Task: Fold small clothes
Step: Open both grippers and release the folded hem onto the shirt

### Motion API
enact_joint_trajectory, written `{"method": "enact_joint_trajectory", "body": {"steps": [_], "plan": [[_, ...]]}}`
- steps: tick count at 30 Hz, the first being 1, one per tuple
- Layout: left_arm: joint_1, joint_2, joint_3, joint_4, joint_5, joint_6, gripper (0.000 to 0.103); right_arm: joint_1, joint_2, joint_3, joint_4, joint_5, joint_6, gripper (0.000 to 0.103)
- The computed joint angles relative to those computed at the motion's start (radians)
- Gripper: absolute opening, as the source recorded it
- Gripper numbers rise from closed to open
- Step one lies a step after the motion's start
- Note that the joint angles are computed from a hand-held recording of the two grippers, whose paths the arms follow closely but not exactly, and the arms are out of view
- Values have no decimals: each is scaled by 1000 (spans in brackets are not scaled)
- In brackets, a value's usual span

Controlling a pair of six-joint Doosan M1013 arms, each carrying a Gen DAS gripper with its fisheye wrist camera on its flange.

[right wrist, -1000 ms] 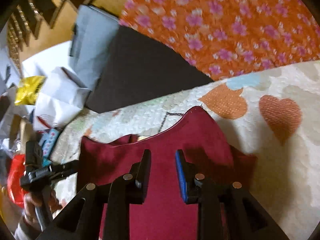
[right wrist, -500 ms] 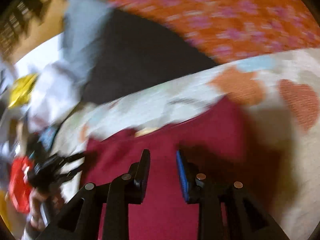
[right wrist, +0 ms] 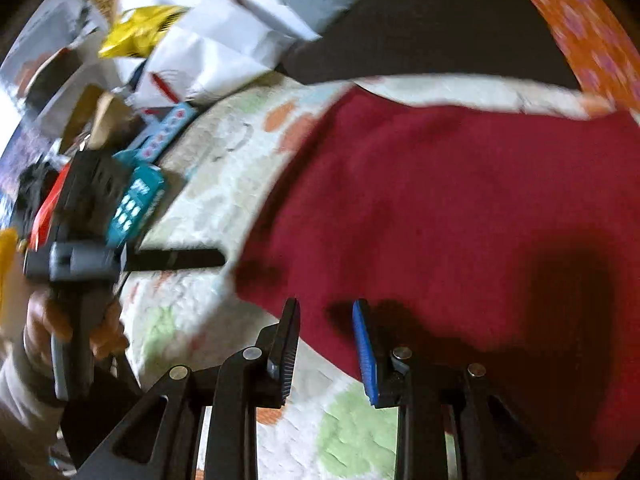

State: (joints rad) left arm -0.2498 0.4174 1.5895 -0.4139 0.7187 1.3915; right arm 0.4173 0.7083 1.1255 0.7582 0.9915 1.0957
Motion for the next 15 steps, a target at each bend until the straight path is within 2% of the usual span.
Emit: {"method": "enact_joint_trajectory", "body": {"steps": [3, 5, 6, 7, 8, 9, 12, 15], "plan": [[-4, 13, -5, 26, -7, -16, 69, -20, -6, 29, 63, -1, 4, 26], [-6, 13, -5, 22, -38, 2, 67, -25, -10, 40, 91, 0, -3, 26], [-8, 14, -5, 11, -52, 27, 53, -27, -11, 44, 100, 0, -6, 26], [-9, 17, -8, 5, -51, 53, 29, -30, -12, 47, 106, 2, -6, 26], [-10, 25, -20, 4, -38, 82, 16, -30, -9, 46, 110, 3, -2, 26], [-14, 27, -25, 16, -34, 83, 10, -31, -7, 45, 114, 6, 6, 26], [-19, 28, -29, 31, -33, 108, 7, -32, -7, 46, 126, 7, 22, 26], [-1, 6, -4, -40, -67, 164, 6, -31, -11, 46, 118, 8, 26, 26]]}}
